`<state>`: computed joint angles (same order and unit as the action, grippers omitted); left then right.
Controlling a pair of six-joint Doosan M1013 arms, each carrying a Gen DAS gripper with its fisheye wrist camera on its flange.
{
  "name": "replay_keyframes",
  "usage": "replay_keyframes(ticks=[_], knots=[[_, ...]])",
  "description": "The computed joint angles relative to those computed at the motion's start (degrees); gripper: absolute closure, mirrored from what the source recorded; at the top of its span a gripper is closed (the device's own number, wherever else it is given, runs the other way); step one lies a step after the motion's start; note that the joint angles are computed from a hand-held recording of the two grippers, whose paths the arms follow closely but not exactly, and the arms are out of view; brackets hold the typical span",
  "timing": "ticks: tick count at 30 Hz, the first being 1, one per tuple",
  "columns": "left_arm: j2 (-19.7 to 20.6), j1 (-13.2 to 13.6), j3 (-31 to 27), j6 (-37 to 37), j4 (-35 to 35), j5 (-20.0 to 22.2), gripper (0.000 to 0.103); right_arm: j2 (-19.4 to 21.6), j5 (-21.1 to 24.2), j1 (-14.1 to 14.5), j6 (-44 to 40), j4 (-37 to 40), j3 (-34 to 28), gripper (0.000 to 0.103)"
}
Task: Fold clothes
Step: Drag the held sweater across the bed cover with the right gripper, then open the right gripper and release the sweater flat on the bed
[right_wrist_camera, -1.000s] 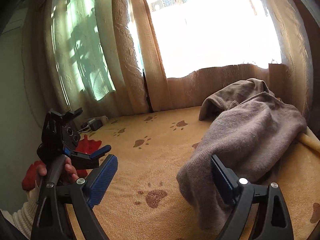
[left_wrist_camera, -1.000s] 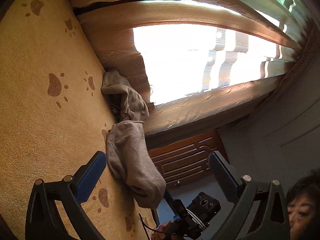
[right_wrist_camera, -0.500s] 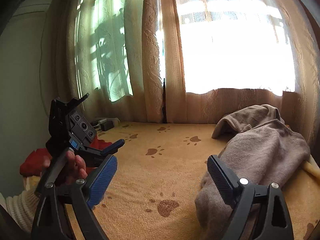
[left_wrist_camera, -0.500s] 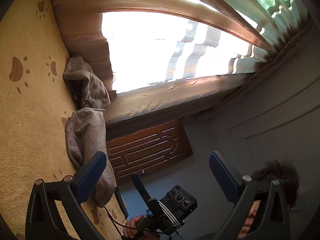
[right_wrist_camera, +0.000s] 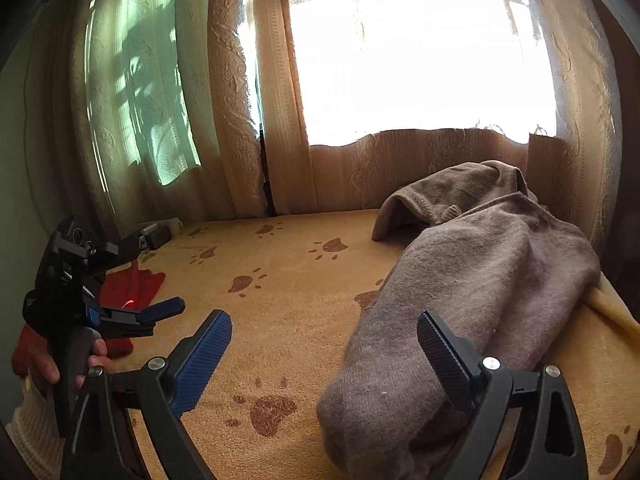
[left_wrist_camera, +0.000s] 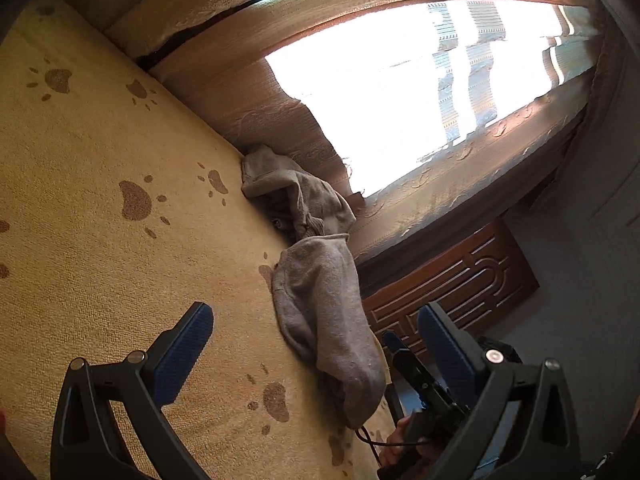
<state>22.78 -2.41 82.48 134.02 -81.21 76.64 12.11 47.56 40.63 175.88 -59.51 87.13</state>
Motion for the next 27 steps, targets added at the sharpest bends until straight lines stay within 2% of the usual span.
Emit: replay_keyframes(ticks=[3, 5, 7, 10, 12, 13, 14, 15, 17, 20, 24, 27], knots=[[0.3, 0.2, 0.3, 0.5, -2.1, 1.6, 0.0, 0.6, 1.6, -1.8, -2.0, 3.2, -0.9, 0.005], [0.5, 0.3, 0.4, 0.7, -3.5, 2.7, 0.0, 1.9, 4.5, -3.1, -5.4, 6.5, -2.7, 0.005], [-0.3, -0.1, 0.6, 1.5, -1.4, 0.5, 0.0, 4.0, 9.2, -4.6, -10.9, 11.6, -5.2, 0.005], [-1.6, -1.0, 0.7, 3.0, 4.1, -3.7, 0.0, 4.9, 7.0, -6.9, -17.5, 20.1, -5.2, 0.005], [-2.0, -1.8, 0.4, 2.8, 8.0, -5.4, 0.0, 4.4, 5.1, -6.4, -18.0, 18.9, -4.3, 0.005], [-2.0, -2.1, 0.1, 2.1, 10.0, -5.9, 0.0, 4.1, 4.2, -6.2, -18.2, 18.3, -3.9, 0.01], [-1.9, -2.5, -0.3, 1.1, 11.9, -6.0, 0.0, 3.8, 3.8, -5.8, -18.1, 17.7, -3.6, 0.026], [-1.7, -2.7, -0.7, 0.1, 13.4, -5.8, 0.0, 3.6, 3.5, -5.5, -18.0, 17.1, -3.2, 0.035], [-1.4, -3.0, -1.0, -1.8, 15.4, -5.6, 0.0, 3.1, 2.7, -4.8, -17.9, 15.9, -2.5, 0.063], [-1.6, -3.3, -1.0, -3.7, 17.4, -7.2, 0.0, 1.8, 0.0, -4.4, -14.5, 14.3, -0.5, 0.074], [-2.3, -3.9, -0.9, -6.7, 22.7, -11.4, 0.0, -1.7, -9.8, -5.5, -6.3, 14.2, 4.6, 0.083], [-3.4, -5.4, -0.8, -9.7, 31.1, -16.5, 0.0, -3.7, -15.8, -5.8, -1.9, 12.7, 7.0, 0.085]])
